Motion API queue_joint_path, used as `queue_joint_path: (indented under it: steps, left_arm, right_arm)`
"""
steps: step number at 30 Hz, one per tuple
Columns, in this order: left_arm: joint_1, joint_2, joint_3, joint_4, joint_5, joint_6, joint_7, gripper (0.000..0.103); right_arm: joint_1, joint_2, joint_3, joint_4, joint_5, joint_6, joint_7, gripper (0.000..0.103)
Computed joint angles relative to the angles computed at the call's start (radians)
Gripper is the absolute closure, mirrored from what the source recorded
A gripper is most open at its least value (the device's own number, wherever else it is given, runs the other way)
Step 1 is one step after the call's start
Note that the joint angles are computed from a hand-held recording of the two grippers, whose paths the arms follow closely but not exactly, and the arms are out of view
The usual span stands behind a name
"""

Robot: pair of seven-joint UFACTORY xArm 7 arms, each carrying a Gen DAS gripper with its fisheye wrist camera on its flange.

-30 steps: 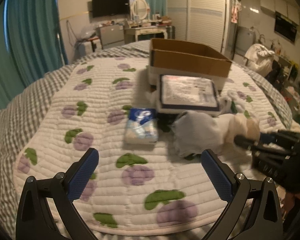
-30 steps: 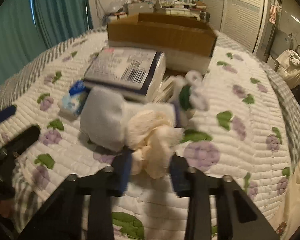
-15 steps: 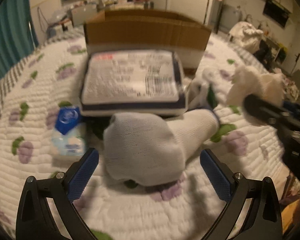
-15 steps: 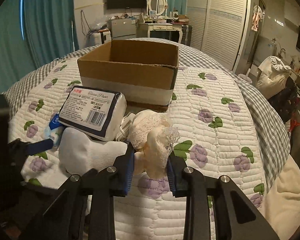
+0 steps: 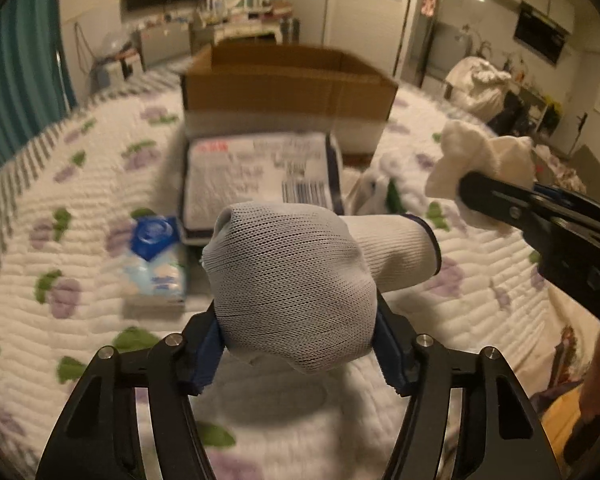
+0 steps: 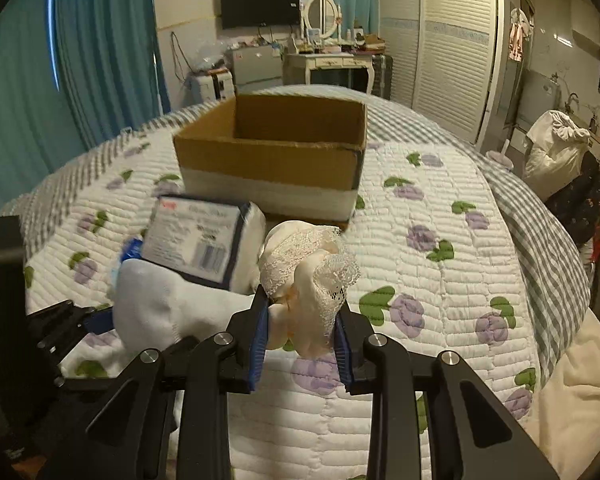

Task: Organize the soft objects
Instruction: 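Carry the sock and lace cloth into the box and open both tools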

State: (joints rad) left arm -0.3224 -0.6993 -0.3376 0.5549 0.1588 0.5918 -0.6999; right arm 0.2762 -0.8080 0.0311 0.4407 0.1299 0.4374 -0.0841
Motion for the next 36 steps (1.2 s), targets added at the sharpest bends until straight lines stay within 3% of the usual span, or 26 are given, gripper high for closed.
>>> queue_joint_path:
  steps: [4, 9, 15, 19, 22, 30, 33, 36]
  left_arm:
    - [0.017, -0.081, 0.013, 0.049, 0.012, 0.068, 0.017, 0.04]
    - [0.113, -0.04, -0.011, 0.188, 0.081, 0.063, 0.035, 0.04]
    - [0.222, 0.124, -0.011, 0.346, 0.158, 0.003, 0.058, 0.04]
    - [0.29, 0.302, -0.022, 0.474, 0.266, -0.045, 0.034, 0.04]
    - [0.303, 0.441, -0.02, 0.562, 0.359, -0.06, -0.001, 0.04]
    - [0.244, 0.7, 0.054, 0.715, 0.504, -0.079, -0.025, 0.04]
    - [0.211, 0.729, 0.092, 0.72, 0.517, -0.09, 0.006, 0.038]
    - [0.183, 0.731, 0.13, 0.705, 0.465, -0.127, 0.038, 0.031]
  right_arm:
    - [0.04, -0.041, -0.042, 0.036, 0.037, 0.028, -0.025, 0.075]
    - [0.07, 0.009, -0.078, 0.18, 0.071, 0.038, -0.076, 0.075]
    - [0.101, 0.213, -0.117, 0.433, 0.129, 0.021, -0.185, 0.075]
    - [0.111, 0.404, -0.144, 0.603, 0.208, 0.024, -0.274, 0.075]
    - [0.11, 0.536, -0.158, 0.708, 0.288, 0.041, -0.334, 0.075]
    - [0.026, 0.803, -0.09, 0.854, 0.361, 0.033, -0.418, 0.075]
    - [-0.014, 0.855, -0.057, 0.865, 0.398, 0.029, -0.462, 0.075]
    - [-0.055, 0.884, -0.021, 0.871, 0.428, 0.011, -0.493, 0.074]
